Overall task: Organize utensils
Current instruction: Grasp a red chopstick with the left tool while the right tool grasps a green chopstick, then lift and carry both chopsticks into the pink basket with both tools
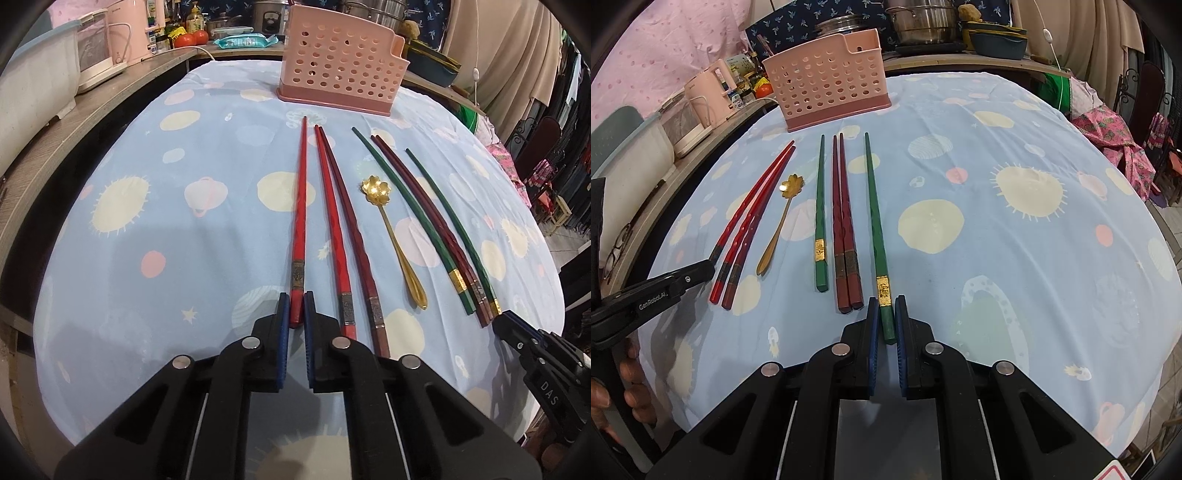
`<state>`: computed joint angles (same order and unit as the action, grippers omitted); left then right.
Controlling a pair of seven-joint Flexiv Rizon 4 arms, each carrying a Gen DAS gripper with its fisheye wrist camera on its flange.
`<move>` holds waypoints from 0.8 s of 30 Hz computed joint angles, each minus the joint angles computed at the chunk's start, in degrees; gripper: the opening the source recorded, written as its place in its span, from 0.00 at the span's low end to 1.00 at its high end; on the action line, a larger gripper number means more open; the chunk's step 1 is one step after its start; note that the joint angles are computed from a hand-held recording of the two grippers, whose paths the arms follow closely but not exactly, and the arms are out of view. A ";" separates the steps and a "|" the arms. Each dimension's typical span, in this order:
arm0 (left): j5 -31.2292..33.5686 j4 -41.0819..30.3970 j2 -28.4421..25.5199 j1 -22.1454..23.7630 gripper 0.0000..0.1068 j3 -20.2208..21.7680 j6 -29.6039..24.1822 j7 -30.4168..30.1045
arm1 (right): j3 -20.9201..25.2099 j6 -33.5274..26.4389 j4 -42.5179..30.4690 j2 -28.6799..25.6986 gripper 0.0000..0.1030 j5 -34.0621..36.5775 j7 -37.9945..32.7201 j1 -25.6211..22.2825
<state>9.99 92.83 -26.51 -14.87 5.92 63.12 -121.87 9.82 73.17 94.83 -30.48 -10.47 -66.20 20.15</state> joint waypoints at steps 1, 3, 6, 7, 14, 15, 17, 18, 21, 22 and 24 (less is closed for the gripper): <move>-0.09 0.15 0.17 0.03 0.06 -0.06 0.14 -0.04 | 0.11 0.04 -0.06 0.03 0.08 0.15 -0.04 -0.08; 0.02 0.36 0.61 -0.08 0.06 0.00 0.45 -0.25 | 0.19 0.44 -0.02 0.26 0.08 0.38 -0.01 -0.15; 0.17 0.89 1.67 -0.10 0.06 0.07 1.26 -0.74 | 0.31 1.57 0.44 1.03 0.08 0.62 -0.08 -0.29; 0.42 0.99 2.06 -0.21 0.06 0.24 1.54 -1.07 | 0.30 2.02 0.52 1.30 0.07 0.63 -0.06 -0.28; 2.01 0.94 4.52 -0.15 0.06 0.73 3.60 -2.54 | 3.04 3.32 -1.25 2.40 0.07 3.86 -1.67 -2.63; 2.35 0.78 4.85 -0.13 0.06 0.84 3.90 -2.78 | 3.13 3.47 -1.56 2.56 0.07 4.26 -1.81 -2.78; 2.91 0.41 5.33 -0.05 0.06 0.98 4.28 -3.24 | 3.59 3.59 -2.46 2.76 0.07 5.14 -2.46 -3.35; 3.32 0.08 5.56 -0.06 0.06 1.14 4.48 -3.53 | 3.83 3.64 -3.01 2.80 0.07 5.62 -2.80 -3.64; 4.70 -1.22 5.97 -0.15 0.06 1.61 4.85 -4.53 | 3.34 4.57 -4.33 3.01 0.07 6.04 -3.08 -3.57; 4.98 -1.76 6.03 -0.03 0.06 1.61 4.93 -4.60 | 2.96 4.90 -4.86 3.00 0.07 5.84 -3.02 -3.35; 5.93 -3.01 5.97 -0.14 0.06 1.89 4.96 -5.23 | 2.22 5.52 -5.90 2.85 0.07 5.28 -2.93 -3.00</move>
<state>15.92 89.82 -20.54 -15.01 7.81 68.08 -127.10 12.04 78.69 88.93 -27.62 -5.19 -69.13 17.15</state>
